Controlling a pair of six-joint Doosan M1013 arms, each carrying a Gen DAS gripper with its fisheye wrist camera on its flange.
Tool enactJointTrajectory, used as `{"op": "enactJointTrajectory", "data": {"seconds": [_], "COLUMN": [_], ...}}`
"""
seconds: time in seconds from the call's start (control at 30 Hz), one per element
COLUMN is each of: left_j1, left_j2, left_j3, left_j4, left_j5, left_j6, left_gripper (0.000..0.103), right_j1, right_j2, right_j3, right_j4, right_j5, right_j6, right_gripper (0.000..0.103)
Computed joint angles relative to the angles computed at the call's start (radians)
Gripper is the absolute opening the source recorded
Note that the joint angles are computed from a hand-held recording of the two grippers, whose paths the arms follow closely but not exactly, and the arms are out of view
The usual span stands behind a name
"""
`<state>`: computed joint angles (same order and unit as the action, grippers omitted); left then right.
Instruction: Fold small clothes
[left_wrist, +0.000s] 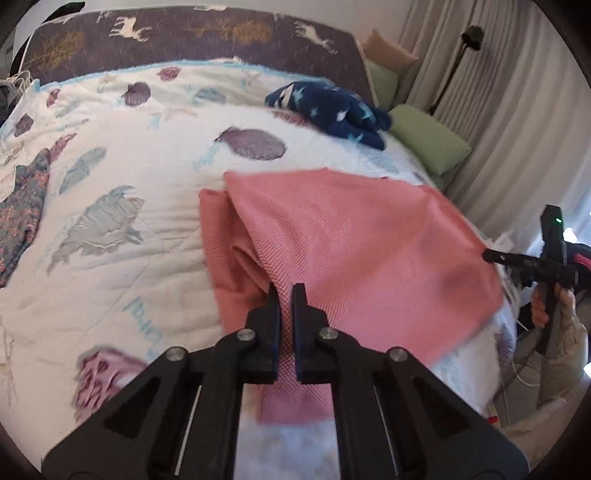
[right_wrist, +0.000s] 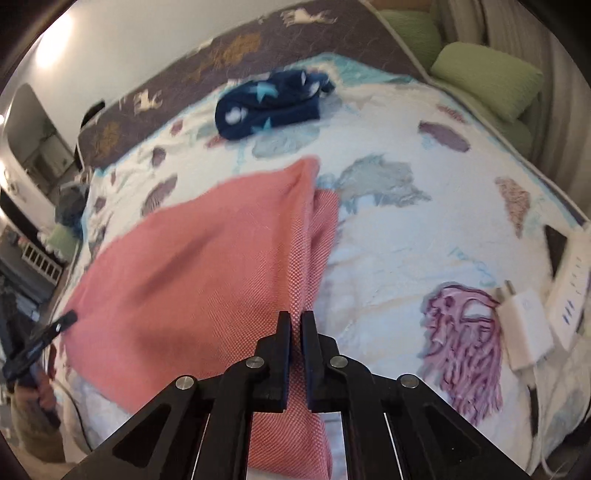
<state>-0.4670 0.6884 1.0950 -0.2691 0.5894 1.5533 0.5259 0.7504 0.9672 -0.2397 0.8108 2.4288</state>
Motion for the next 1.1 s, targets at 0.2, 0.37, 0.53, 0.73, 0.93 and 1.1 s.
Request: {"op": "enactJointTrajectory", "data": {"seconds": [0.2, 0.37, 0.53, 0.73, 0.93, 1.1], "left_j1": [0.010, 0.032, 0.020, 0.018, 0.018, 0.023], "left_j2": [-0.012, -0.042, -0.048, -0.055, -0.042, -0.050], "left_j3": [0.044, 0.109, 0.135, 0.153, 0.134, 0.150], "left_j4": [0.042, -0.169, -0.202, -0.231, -0.159, -0.260], "left_j5": [0.031, -0.041, -0.039, -0.055, -0.027, -0.032], "left_j6": [-0.103, -0.010, 0.057, 0.045, -0.076, 0.002], "left_gripper": [0.045, 0.057, 0.057, 0.026, 0.044, 0.006], "right_j1": [0.005, 0.010, 0.016, 0.031, 0.037, 0.045], "right_j2": [-0.046, -0.080, -0.088, -0.113, -0.090, -0.077], "right_j3": [0.081, 0.164, 0.189, 0.221, 0.183, 0.173], "right_j4": [-0.040, 0.018, 0.030, -0.065, -0.009, -0.039], "right_j5": [-0.005, -0.097, -0.124, -0.161, -0.121, -0.080], "right_j6": [0.082, 0.090, 0.099, 0.189, 0.085, 0.152], "right_gripper": [0.006, 0.021, 0.033, 0.026, 0.050, 0.007]}}
